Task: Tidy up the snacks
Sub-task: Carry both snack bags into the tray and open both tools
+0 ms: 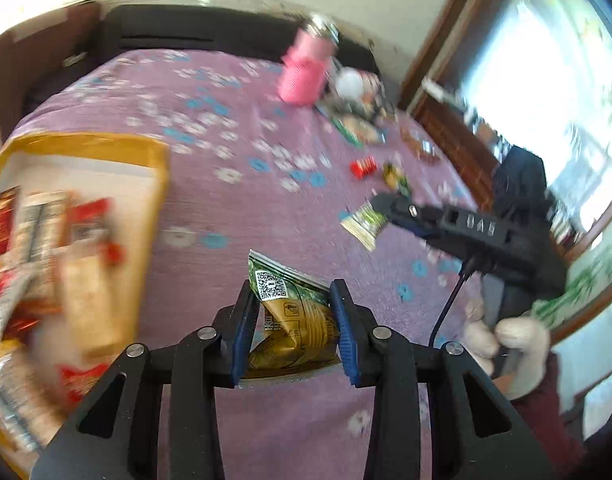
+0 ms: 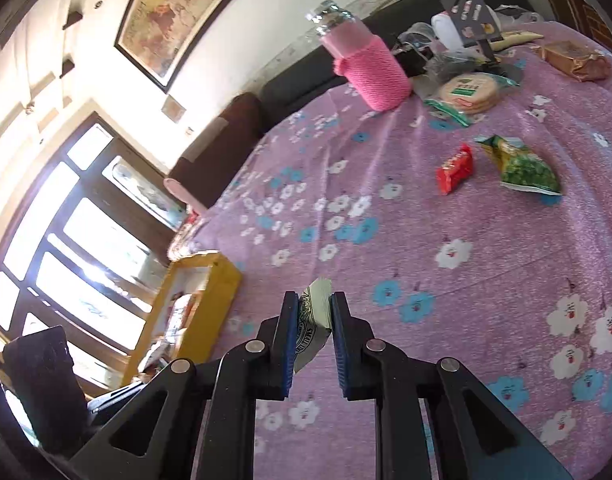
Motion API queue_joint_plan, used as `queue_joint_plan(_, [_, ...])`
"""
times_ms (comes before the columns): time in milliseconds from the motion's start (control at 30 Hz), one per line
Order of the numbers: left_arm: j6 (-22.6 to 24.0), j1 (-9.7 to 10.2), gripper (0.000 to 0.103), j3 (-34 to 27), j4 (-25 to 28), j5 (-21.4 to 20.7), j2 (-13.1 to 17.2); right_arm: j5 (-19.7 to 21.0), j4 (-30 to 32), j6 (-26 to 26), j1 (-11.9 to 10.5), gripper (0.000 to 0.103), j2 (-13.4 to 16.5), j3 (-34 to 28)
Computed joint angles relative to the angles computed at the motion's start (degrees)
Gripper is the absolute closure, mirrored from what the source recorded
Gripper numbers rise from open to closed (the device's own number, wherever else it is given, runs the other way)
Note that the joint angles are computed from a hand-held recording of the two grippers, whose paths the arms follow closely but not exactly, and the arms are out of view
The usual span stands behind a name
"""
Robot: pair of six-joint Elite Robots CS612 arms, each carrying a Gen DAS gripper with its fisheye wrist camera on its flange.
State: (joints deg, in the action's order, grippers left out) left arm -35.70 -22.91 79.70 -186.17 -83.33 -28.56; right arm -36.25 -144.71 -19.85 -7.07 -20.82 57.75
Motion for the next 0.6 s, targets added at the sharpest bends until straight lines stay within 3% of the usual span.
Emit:
queue_joint_plan(133, [-3.9,0.76,0.069,7.91,-6.23,5.91,-3.84,2.17,-1.17,-1.77,0.52,0.086,-1.94,3.13])
queue_joint_plan(233, [-6.92,1.56,0.069,11.98,-8.37,10.3,-5.45,2.96,2.52,-6.54,1.68,0.086,-4.24,6.24])
queue_joint_plan(433, [-11.87,3.51,0.069,16.21,-11.72,11.06,-5.82,0.9,9.8,-17.02,5.67,0.087,-7.89,10.34])
queue_joint_plan(600, [-14.06,4.34,0.068,17.18,-13.8,10.54,-5.19,-3.38,10.34,-20.01,9.18,0.087,-8.82,11.73])
